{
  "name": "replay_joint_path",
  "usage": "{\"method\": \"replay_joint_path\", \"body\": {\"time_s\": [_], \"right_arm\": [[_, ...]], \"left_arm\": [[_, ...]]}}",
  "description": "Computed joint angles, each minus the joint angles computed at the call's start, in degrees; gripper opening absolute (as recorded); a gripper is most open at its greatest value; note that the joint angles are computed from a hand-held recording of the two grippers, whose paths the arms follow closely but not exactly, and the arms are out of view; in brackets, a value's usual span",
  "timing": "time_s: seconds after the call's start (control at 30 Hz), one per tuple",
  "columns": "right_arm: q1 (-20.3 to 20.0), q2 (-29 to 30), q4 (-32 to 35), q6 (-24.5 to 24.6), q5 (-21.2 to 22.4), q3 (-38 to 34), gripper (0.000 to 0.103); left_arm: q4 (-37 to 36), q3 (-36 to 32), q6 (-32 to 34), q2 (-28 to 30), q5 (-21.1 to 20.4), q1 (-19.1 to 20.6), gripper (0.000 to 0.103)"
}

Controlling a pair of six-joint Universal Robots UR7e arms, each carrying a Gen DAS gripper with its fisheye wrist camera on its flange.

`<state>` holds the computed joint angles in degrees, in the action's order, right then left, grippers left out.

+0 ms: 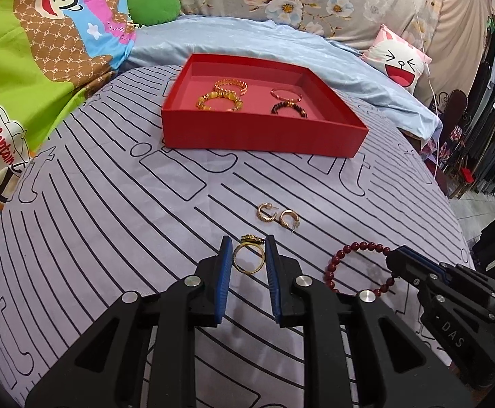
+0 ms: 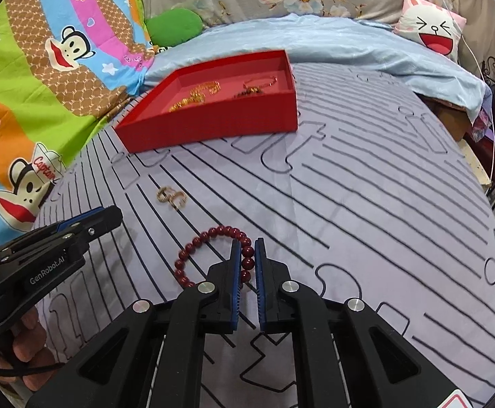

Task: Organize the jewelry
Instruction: 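Carry the gold ring and red bead keychain over the red tray with both tools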

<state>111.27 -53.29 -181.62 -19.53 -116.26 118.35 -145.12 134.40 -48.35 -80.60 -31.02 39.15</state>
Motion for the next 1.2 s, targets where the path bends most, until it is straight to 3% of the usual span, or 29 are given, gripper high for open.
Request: {"method": "replay_joint_path", "body": {"time_s": [0.3,0.6,0.87,1.2], "right_arm": [[2.5,-1.8,1.2,0.0,1.1,-2.7,0.007],[3.8,-1.0,1.6,-1.2,2.7,-7.6,0.007],[4.6,3.3,4.1,-2.8,4.2,-16.0,0.007],[4.6,12.1,9.4,-3.8,6.0,-30.9,0.007]], "left_arm": [[4.7,-2.8,-0.2,-1.8,1.5,-2.6,0.019],[5.6,-8.2,4.8,-0.5,3.6,-2.6,0.019],[-0.6,-14.6,14.7,3.7,4.4,0.5,0.019],[-8.5,-25.9,28.8,11.5,4.4,7.4,0.019]]}}
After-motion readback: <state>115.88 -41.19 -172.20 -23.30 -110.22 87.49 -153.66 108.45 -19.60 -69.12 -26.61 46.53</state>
